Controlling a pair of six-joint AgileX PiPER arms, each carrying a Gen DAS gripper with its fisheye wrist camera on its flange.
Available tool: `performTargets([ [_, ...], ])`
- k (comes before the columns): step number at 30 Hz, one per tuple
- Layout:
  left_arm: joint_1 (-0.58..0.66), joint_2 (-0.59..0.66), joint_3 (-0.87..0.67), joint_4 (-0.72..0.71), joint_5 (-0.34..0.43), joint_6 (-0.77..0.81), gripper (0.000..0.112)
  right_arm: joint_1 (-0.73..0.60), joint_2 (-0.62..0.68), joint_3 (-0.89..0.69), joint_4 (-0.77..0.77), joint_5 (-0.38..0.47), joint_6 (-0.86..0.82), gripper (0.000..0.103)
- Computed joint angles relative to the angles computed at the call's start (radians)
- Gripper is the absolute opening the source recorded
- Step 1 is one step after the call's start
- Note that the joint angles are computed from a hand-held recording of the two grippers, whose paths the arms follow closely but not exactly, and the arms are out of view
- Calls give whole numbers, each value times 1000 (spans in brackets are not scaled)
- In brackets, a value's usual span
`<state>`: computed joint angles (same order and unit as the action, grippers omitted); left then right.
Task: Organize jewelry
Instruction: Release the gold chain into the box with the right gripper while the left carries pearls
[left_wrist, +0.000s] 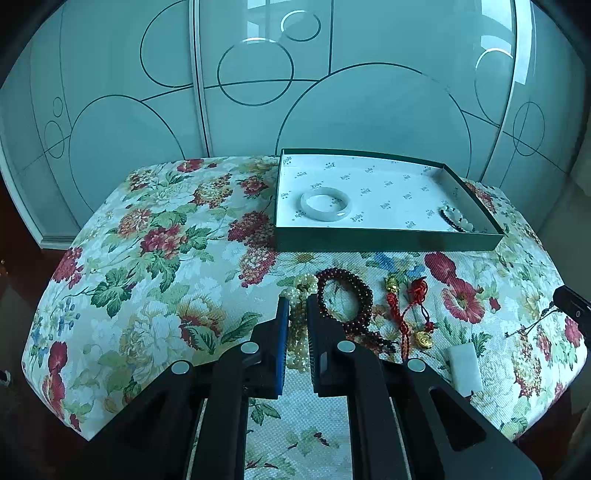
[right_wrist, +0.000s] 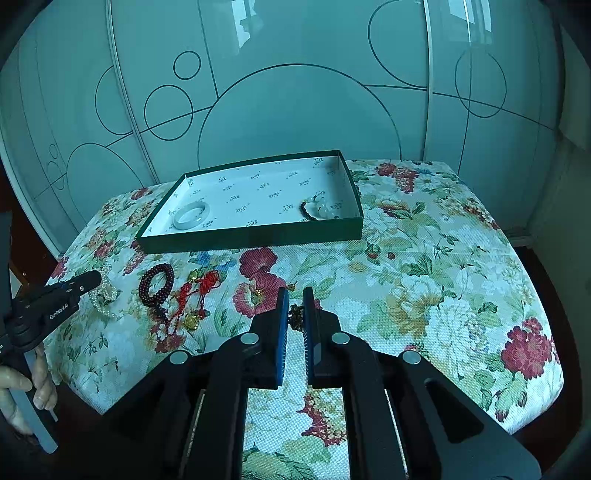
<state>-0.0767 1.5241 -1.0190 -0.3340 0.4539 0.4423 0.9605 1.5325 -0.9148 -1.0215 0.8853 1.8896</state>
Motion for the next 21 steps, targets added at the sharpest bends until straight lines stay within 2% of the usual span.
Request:
performTargets([
  [12,-36,2,-68,11,35,-24,10,-27,-17,-53,-12,3,-58,8],
  [21,-80,73,-219,21,68,-56,10,-130,7,-155,-22,-54,-173,8],
])
